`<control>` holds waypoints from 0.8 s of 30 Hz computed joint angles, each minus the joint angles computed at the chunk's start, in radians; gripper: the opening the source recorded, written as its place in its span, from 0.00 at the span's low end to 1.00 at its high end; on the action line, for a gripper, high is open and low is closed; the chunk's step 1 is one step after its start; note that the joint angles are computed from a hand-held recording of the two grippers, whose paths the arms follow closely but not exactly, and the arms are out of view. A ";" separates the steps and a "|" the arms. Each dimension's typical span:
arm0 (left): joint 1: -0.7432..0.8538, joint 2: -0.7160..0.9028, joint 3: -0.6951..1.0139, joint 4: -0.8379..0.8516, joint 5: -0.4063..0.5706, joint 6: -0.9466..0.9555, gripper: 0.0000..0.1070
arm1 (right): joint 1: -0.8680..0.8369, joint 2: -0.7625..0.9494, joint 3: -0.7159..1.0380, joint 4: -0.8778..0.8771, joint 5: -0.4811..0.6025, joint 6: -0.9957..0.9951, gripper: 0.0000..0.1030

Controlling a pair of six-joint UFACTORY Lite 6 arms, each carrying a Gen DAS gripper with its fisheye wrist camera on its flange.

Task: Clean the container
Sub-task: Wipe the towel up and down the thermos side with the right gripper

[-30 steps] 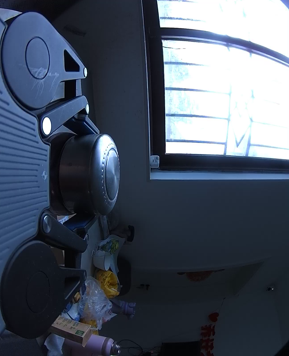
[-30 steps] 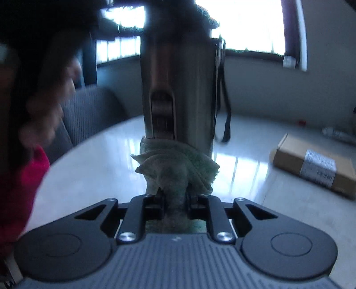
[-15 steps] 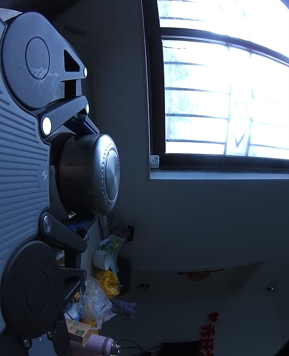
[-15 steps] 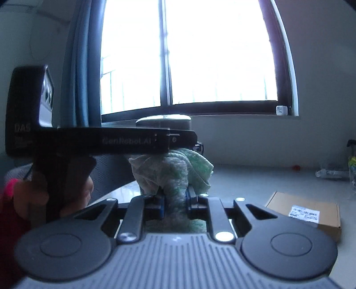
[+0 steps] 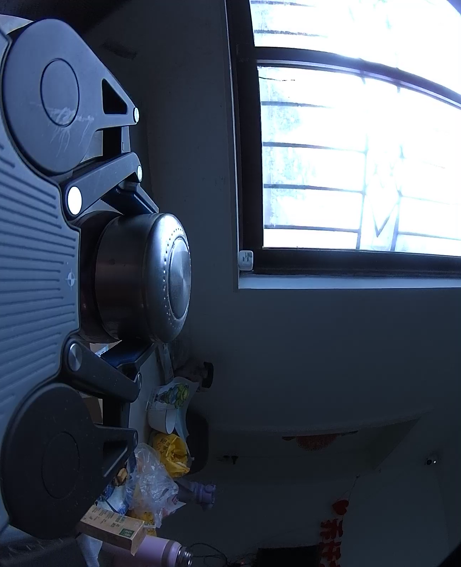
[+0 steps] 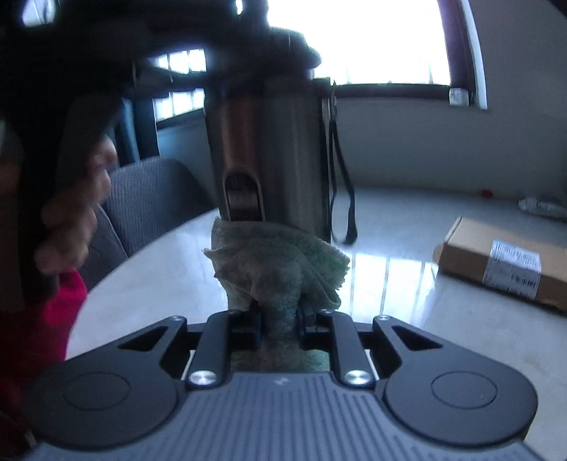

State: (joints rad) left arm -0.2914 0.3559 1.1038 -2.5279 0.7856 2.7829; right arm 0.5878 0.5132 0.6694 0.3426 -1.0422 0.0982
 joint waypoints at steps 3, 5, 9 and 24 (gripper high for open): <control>-0.002 -0.014 -0.017 -0.005 0.001 0.005 0.67 | -0.011 0.037 0.041 -0.008 0.031 -0.003 0.18; 0.000 -0.019 -0.022 -0.003 0.002 0.003 0.67 | 0.009 0.031 0.030 0.011 0.032 -0.003 0.18; 0.008 -0.021 -0.020 0.013 0.003 -0.010 0.67 | 0.013 -0.015 -0.005 0.015 0.016 0.000 0.18; 0.019 -0.003 0.018 0.040 -0.009 -0.040 0.67 | -0.001 -0.326 -0.157 0.029 -0.053 -0.061 0.18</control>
